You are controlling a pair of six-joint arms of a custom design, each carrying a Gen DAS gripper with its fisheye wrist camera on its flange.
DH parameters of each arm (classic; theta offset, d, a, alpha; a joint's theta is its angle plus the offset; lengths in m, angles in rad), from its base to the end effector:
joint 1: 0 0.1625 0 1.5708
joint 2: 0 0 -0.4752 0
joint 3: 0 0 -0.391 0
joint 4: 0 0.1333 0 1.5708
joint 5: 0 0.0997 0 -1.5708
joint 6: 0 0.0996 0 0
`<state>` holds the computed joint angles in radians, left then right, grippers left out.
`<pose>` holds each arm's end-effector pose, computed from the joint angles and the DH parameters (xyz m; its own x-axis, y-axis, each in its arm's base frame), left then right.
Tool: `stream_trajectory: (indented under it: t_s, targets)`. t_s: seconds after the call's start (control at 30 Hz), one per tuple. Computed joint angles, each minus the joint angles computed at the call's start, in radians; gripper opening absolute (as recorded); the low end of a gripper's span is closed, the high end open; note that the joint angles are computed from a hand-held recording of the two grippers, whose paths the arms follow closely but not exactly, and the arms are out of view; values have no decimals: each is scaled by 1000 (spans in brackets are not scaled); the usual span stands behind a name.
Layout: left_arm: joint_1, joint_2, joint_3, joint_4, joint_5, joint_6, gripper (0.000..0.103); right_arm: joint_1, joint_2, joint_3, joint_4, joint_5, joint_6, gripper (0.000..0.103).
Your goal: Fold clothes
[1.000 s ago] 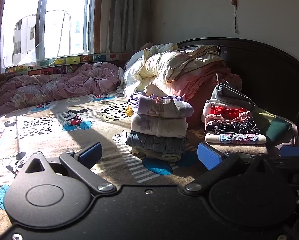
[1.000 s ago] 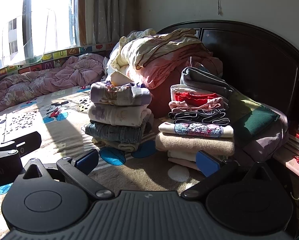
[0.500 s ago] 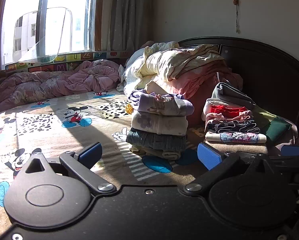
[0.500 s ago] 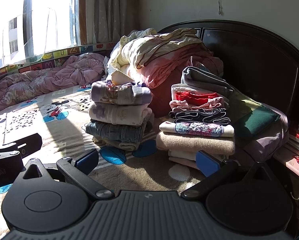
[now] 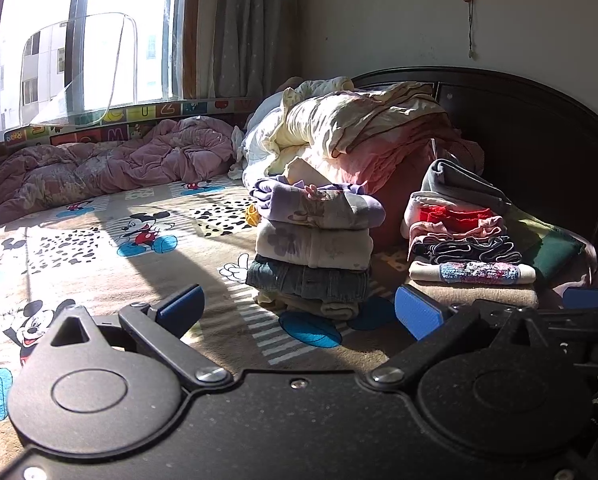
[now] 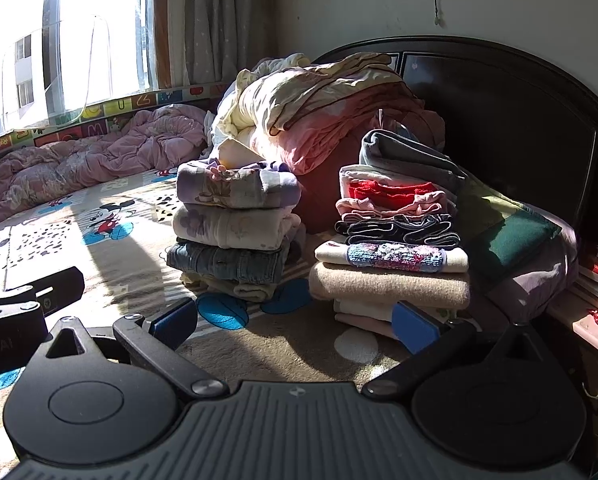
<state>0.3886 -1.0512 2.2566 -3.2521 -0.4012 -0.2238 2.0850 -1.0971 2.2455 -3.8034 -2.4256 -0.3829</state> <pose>-0.3609 -0.3909 0.2209 -0.7074 0.1218 -0.6962 0.6826 0.3731 -0.6283 0.2874 -0.3906 0.2863 -0.7484 0.0870 0.6575 -0.5494 0.4740 -0.6881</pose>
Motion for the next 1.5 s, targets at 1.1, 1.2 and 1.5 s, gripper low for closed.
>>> stream_trajectory:
  t_s: [1.1,1.2,1.5]
  targets:
    - [413,344,-568,-252,-341,515,76,-322,180,-311,-7,494,-34,102]
    - [446,373,-629,-259,-400,559,68,-340,212,-363,32,511,7,102]
    - [523,440,-791,-191,-474,578,60,-388,294,-417,-45,555,94,102]
